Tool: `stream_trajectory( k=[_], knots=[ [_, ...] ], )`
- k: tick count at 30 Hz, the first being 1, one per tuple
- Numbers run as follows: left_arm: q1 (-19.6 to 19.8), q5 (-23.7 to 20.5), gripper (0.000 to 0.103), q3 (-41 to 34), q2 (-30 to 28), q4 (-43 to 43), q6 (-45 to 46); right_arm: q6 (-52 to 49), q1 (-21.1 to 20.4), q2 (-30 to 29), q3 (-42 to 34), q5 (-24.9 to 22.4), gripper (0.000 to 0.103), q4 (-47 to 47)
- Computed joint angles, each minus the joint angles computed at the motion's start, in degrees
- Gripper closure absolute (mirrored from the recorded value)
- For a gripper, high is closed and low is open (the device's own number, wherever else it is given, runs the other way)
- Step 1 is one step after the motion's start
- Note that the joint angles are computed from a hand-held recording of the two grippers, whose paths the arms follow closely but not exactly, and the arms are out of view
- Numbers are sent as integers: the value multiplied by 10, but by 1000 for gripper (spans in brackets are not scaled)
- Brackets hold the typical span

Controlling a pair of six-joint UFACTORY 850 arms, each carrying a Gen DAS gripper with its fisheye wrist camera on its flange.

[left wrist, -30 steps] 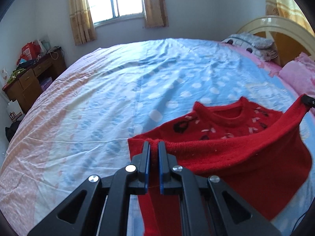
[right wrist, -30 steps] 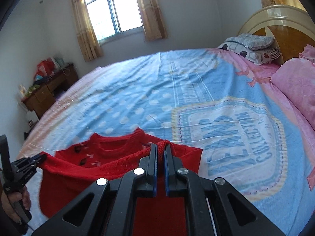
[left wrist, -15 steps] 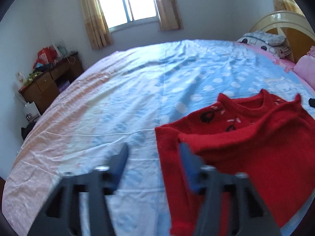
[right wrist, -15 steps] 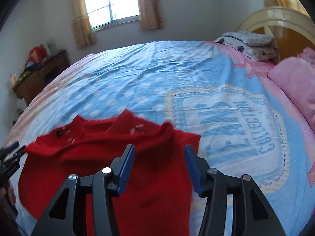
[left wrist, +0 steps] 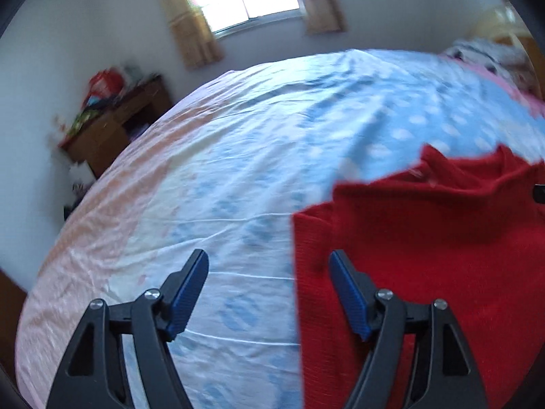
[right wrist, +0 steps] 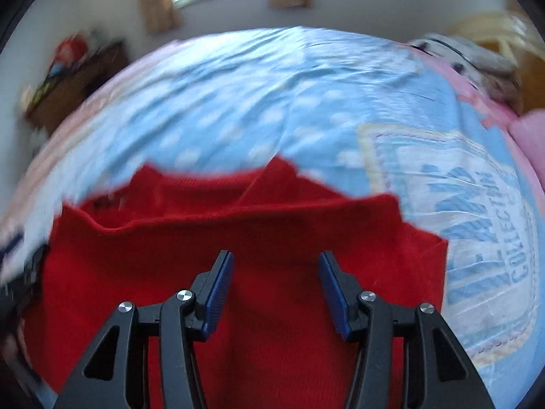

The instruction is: Fold small clothes

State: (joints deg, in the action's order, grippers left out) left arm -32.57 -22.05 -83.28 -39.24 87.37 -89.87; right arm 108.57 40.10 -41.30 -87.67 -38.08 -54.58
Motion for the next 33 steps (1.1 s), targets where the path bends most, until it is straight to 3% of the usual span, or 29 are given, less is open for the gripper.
stream_trajectory(
  k=[3, 7, 14, 18, 21, 27, 29, 33],
  knots=[
    [8, 13, 26, 31, 22, 54, -54, 21, 10, 13, 22, -1, 50, -1],
    [17, 31, 24, 91, 60, 152, -151, 85, 54, 63, 93, 9, 50, -60],
    [11, 63, 21, 182, 119, 345, -347, 165, 127, 116, 182, -30, 50, -103],
    [-5, 26, 19, 198, 121, 361, -350, 188, 143, 119, 212, -29, 50, -89],
    [-2, 33, 19, 186, 110, 324, -318, 205, 147, 122, 223, -28, 50, -98],
    [5, 36, 17, 232, 154, 396, -400, 206, 169, 119, 198, -89, 50, -121],
    [3, 31, 11, 252, 166, 436, -438, 197, 166, 112, 190, -84, 50, -127],
    [-2, 29, 8, 245, 149, 389, -375, 192, 142, 94, 186, -33, 50, -102]
  ],
)
